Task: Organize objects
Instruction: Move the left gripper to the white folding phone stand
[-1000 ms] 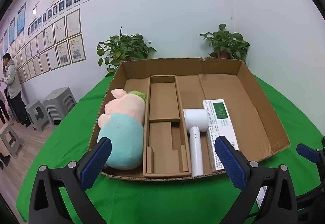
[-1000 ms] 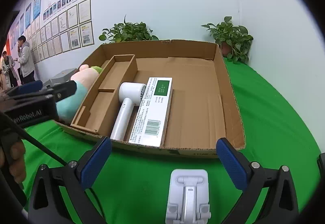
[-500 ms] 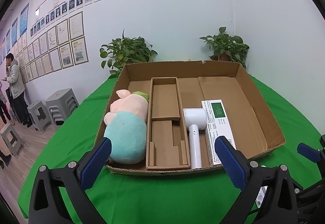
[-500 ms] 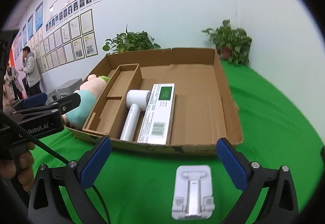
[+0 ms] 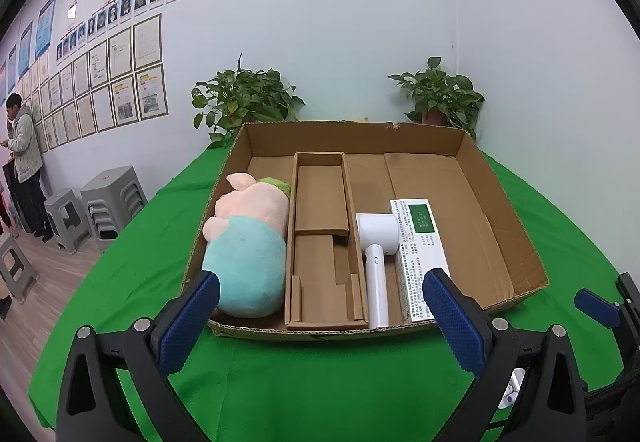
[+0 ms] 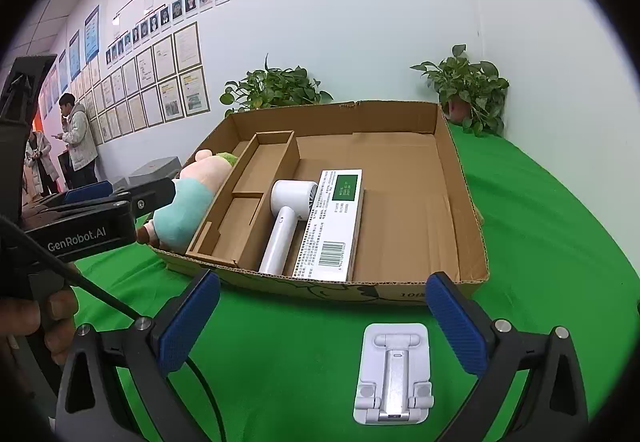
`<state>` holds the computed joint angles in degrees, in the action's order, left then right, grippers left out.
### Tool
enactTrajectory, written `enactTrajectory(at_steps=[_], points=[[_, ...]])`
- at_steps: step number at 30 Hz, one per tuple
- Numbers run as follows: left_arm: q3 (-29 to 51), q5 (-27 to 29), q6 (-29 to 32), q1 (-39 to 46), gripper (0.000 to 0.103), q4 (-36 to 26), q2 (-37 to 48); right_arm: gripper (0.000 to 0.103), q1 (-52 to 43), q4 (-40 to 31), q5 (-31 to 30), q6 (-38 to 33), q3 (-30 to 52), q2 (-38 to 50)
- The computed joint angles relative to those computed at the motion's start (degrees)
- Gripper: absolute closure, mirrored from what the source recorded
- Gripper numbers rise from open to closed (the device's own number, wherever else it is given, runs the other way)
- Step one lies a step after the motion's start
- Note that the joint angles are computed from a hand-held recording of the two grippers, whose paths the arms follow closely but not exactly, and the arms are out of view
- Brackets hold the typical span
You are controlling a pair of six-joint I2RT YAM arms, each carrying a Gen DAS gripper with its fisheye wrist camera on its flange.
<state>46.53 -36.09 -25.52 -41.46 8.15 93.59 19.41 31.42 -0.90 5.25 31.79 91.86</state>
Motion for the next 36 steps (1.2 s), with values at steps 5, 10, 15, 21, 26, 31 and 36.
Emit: enactTrajectory(at_steps=[5,10,15,21,26,31,36], points=[[0.36,1.03,-0.2,-0.6,0.001,0.18,1.18,0.001,-0.38,0.58,0.14,0.01,-0.95,0.31],[1.07,3.8,0.31,-0.48,0.001,0.47,3.45,0.001,-2.26,1.21,-0.94,-0.89,-1.85,2.07],[2.31,10.74,1.18,1.08,0.001,1.27,6.08,0.001,-6.25,-1.05,-3.14,-2.84,-0.69,6.77],[4.9,15.24,1.82,1.33,0.001,2.46,9.72,0.001,-10.93,-10.89,-3.83,-4.59,5.96,15.33],[8.18,18.84,2.34,1.53,0.001,1.82,13.51,0.001,-11.47,-13.95,-5.15,-5.82,7.94,17.85],[10.77,22.16,2.61,1.93,0.001,1.5,16.54,0.001,-10.52,-13.98,-4.89,-6.79,7.76,18.72],[12.62,24.87,2.86,2.41,0.001,1.43,18.8,0.014,-9.68,-10.67,-3.12,-8.17,4.95,18.22]])
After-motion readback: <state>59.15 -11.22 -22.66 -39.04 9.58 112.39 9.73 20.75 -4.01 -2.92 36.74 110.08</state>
